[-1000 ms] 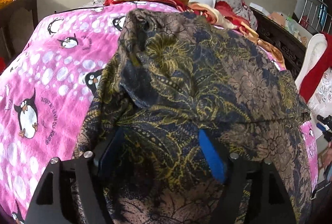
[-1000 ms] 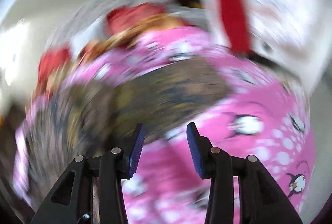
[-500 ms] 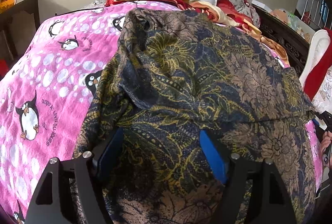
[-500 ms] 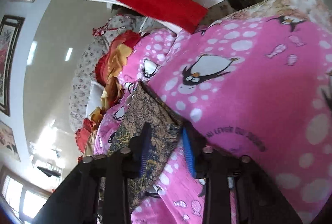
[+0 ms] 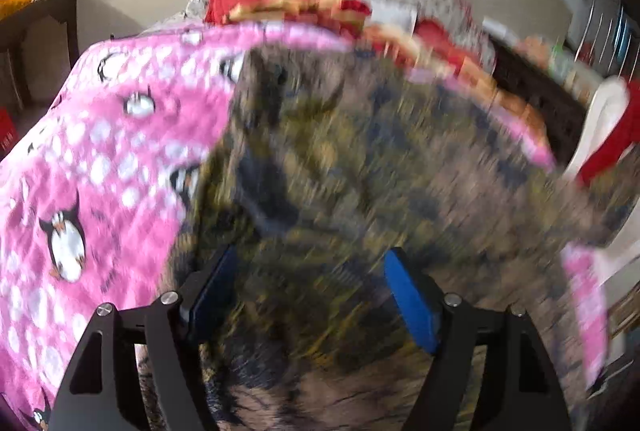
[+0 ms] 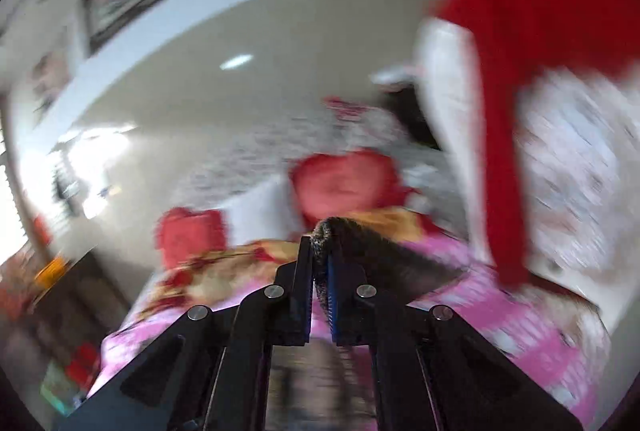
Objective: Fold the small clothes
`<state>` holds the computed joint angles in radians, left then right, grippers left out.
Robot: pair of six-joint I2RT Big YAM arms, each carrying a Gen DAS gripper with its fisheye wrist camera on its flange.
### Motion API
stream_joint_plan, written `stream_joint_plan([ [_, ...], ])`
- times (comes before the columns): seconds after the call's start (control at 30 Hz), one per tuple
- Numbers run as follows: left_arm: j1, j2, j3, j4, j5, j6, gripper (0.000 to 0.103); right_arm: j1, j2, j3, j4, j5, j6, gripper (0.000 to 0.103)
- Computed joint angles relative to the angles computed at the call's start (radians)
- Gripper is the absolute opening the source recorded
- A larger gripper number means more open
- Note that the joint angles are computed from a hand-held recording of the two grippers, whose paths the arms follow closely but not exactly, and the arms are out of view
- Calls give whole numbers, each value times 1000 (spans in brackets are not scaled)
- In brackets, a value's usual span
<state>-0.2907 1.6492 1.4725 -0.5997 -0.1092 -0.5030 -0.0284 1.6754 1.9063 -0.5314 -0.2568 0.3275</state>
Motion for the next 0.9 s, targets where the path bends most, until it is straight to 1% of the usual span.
stream_joint_plan([
  [0.07, 14, -12, 31, 24, 78, -22, 80, 60, 46, 108, -76, -27, -59, 2],
  [0.1, 17, -7, 54, 21, 114, -20, 80, 101, 81, 163, -116, -56, -104, 2],
  [0.13, 21, 8, 90, 11, 161, -12, 80, 132, 109, 196, -141, -74, -129, 2],
  [0.17, 25, 30, 131, -9, 203, -13, 80, 166, 132, 214, -163, -74, -155, 2],
  [0.23, 33, 72, 194, -43, 271, -45, 80, 243, 195, 243, -208, -82, -209, 2],
  [0.27, 43, 95, 217, -42, 333, -88, 80, 277, 210, 227, -218, -71, -233, 2],
  [0.3, 48, 108, 223, -31, 378, -127, 81, 310, 240, 226, -241, -62, -252, 2],
  [0.37, 62, 154, 245, -8, 498, -244, 81, 362, 269, 167, -245, -54, -267, 2],
  [0.43, 66, 189, 261, -6, 581, -311, 81, 402, 271, 77, -232, -39, -271, 2],
  [0.47, 65, 207, 271, -19, 608, -332, 81, 414, 270, 40, -217, -38, -267, 2],
  [0.53, 57, 235, 287, -39, 643, -356, 81, 425, 251, -37, -175, -39, -267, 2],
  [0.57, 50, 240, 286, -36, 654, -358, 81, 426, 247, -58, -159, -45, -265, 2],
  [0.6, 42, 252, 296, -46, 671, -348, 81, 428, 236, -87, -139, -48, -268, 2],
  [0.7, 25, 267, 319, -53, 675, -340, 82, 430, 229, -101, -134, -43, -308, 2],
  [0.77, 13, 284, 355, -80, 677, -316, 81, 440, 216, -114, -120, -28, -328, 2],
  [0.8, 5, 294, 378, -106, 675, -293, 81, 447, 202, -133, -103, -17, -329, 2],
  [0.83, 0, 295, 386, -118, 666, -276, 80, 450, 193, -144, -88, -19, -328, 2],
  [0.87, -5, 299, 399, -124, 658, -264, 77, 453, 187, -151, -78, -18, -332, 2],
  [0.9, -9, 296, 398, -111, 652, -258, 71, 458, 184, -152, -72, -6, -344, 2],
])
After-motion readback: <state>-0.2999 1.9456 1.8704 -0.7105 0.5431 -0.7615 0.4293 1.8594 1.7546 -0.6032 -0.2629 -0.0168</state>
